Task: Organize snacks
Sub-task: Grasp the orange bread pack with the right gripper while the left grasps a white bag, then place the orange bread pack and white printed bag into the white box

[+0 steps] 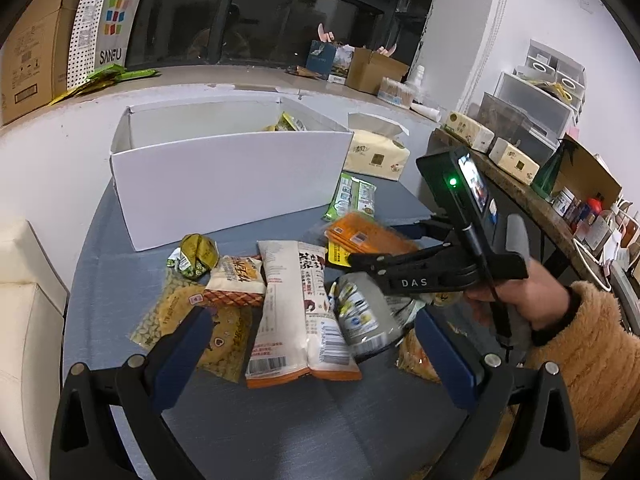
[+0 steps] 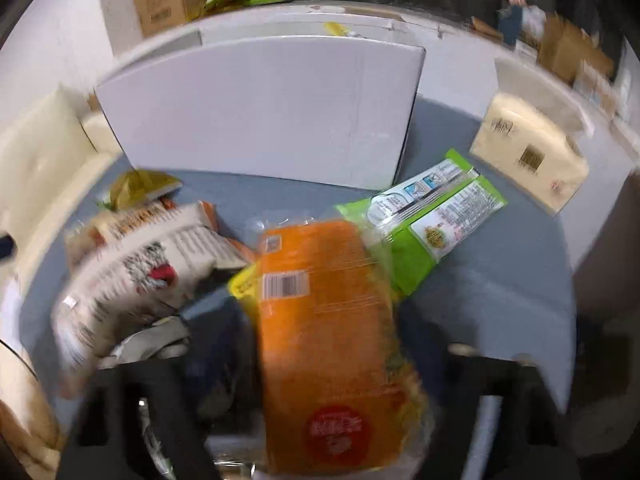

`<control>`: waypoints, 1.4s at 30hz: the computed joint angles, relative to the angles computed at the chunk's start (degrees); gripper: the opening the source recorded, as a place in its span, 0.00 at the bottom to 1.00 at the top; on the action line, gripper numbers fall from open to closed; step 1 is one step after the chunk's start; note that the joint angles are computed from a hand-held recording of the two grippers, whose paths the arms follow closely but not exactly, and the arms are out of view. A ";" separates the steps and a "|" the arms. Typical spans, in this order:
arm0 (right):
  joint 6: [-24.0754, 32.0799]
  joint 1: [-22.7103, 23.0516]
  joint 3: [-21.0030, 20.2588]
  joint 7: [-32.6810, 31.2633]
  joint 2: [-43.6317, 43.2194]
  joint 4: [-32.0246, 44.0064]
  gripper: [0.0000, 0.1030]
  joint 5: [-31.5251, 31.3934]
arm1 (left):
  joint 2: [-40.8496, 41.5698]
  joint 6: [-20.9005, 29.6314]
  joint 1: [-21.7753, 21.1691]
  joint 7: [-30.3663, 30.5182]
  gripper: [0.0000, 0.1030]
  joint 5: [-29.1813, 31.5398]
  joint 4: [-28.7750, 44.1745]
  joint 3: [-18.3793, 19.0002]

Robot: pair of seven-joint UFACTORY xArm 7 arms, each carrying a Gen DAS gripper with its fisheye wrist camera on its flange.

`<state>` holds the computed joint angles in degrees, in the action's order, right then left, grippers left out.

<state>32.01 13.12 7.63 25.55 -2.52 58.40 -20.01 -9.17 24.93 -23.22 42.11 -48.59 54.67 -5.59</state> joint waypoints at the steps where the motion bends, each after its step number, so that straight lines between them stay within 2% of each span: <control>1: -0.04 0.08 -0.05 -0.58 -0.79 -0.48 0.58 0.95 | 0.31 0.10 0.07 -0.33 1.00 0.72 0.23 -0.17; 4: -2.18 -0.33 -0.34 -1.03 -3.97 -3.81 0.57 3.27 | 1.52 0.77 0.15 -0.45 1.00 2.08 1.21 -0.55; 9: -6.97 -2.05 0.36 0.69 -13.56 -11.50 0.57 5.84 | 6.77 2.40 1.40 -5.77 1.00 10.77 5.88 -2.46; 12: -9.75 -3.52 1.17 2.12 -20.54 -16.29 0.57 6.96 | 10.90 3.19 1.91 -14.79 1.00 22.24 9.69 -3.90; 13: -10.30 -4.24 1.80 2.98 -23.06 -17.80 0.57 7.12 | 12.63 3.61 0.74 -17.99 1.00 26.36 11.23 -3.03; 14: -10.76 -4.61 2.12 3.40 -25.43 -19.25 0.57 7.60 | 13.55 3.98 1.97 -19.54 1.00 28.08 12.08 -4.40; 17: -11.83 -5.50 3.13 4.53 -31.71 -23.17 0.57 9.07 | 17.17 7.35 2.90 -20.89 1.00 28.20 15.91 -5.09; 19: -12.57 -5.90 3.28 4.56 -34.31 -25.18 0.57 9.96 | 18.84 8.65 4.74 -19.88 1.00 26.11 17.85 -6.72; 22: -12.77 -6.07 3.69 4.45 -37.06 -27.21 0.57 11.13 | 20.12 9.63 3.59 -23.45 0.99 29.97 19.49 -5.42; 24: -13.22 -5.75 3.40 3.87 -37.35 -27.89 0.57 11.98 | 20.28 11.11 4.98 -21.06 0.96 26.55 20.03 -6.40; 25: -13.18 -5.74 3.64 3.95 -37.59 -28.07 0.57 12.35 | 20.43 12.46 5.53 -19.49 0.79 25.19 20.39 -6.76; 26: -13.33 -5.77 3.76 3.97 -37.59 -28.22 0.57 12.65 | 20.62 13.36 5.89 -18.04 0.51 24.08 20.72 -7.01; 28: -13.72 -5.31 3.72 3.87 -37.35 -28.36 0.57 13.48 | 20.58 13.28 5.53 -18.23 0.39 25.35 20.69 -6.55; 31: -14.27 -4.93 4.20 3.77 -36.94 -28.48 0.57 13.93 | 17.93 9.52 5.75 -15.45 0.36 23.96 17.51 -6.79; 37: -15.56 -4.50 4.13 3.37 -34.94 -27.86 0.57 14.60 | 10.26 5.67 6.77 -2.41 0.35 9.76 11.89 -6.33; 42: -18.04 -3.94 3.75 4.07 -33.15 -27.43 0.57 16.00 | 5.85 4.35 5.02 3.92 0.35 2.39 10.39 -3.64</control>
